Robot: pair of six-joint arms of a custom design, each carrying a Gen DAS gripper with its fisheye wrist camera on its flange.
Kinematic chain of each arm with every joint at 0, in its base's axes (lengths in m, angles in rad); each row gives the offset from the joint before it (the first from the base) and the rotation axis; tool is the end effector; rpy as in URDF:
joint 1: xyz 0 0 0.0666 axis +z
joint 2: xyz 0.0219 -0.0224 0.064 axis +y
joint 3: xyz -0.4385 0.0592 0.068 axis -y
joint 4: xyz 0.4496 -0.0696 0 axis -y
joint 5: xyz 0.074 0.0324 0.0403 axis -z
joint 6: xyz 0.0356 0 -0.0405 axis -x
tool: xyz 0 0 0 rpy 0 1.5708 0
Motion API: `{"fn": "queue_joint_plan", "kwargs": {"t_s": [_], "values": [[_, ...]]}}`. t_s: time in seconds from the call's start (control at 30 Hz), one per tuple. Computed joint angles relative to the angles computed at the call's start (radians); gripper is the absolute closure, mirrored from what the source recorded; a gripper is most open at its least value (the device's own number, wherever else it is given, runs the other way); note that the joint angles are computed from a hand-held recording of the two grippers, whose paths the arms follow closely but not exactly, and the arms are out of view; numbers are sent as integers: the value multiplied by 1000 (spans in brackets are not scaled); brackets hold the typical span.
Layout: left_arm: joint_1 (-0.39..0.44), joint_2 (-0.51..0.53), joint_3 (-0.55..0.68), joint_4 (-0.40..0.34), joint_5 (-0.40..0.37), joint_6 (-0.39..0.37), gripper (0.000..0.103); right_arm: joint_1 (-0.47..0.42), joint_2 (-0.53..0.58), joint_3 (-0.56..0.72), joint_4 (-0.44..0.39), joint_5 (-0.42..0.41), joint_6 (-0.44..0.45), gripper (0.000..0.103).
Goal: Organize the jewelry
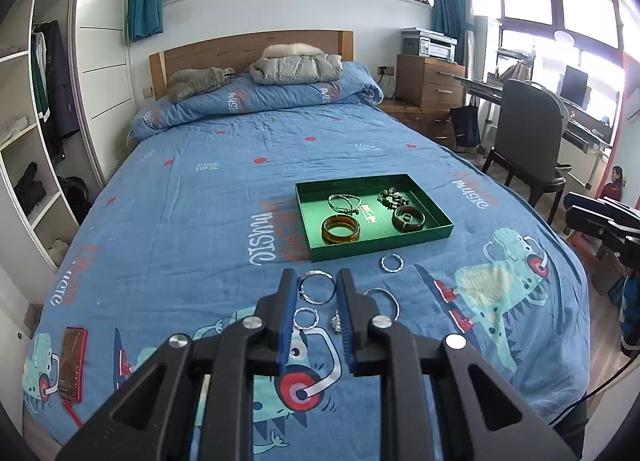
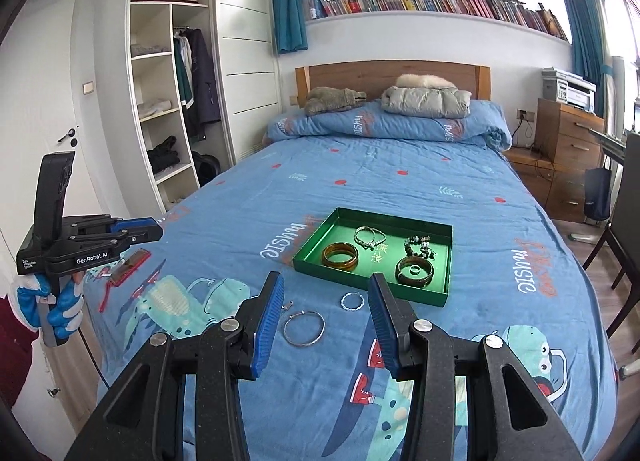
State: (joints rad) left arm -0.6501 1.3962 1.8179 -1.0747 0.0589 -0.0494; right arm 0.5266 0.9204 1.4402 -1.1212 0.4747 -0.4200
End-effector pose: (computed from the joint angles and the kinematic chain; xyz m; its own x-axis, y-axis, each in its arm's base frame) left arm 0.4043 -0.3105 0.6916 -0.4514 0.4051 -0.7951 0.6645 0.7472 0.0035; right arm 0.2571 0.1302 0.6841 -0.4961 0.1311 -0.8583 0.0888 0.9910 0.1001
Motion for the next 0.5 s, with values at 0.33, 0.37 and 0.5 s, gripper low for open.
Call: {"fn": "queue_joint_plan", "kwargs": {"t_s": [0.33,0.37,0.5], "values": [[-13,2,-104,17,51,10,84,-70,-40,-93,10,-61,-43,60],[-15,0,-120,23,65,7,84,-83,-44,-104,16,-77,-45,60],[-22,-3,-182,48,122,11,84,-129,-49,-143,39,-137,-44,60]]}}
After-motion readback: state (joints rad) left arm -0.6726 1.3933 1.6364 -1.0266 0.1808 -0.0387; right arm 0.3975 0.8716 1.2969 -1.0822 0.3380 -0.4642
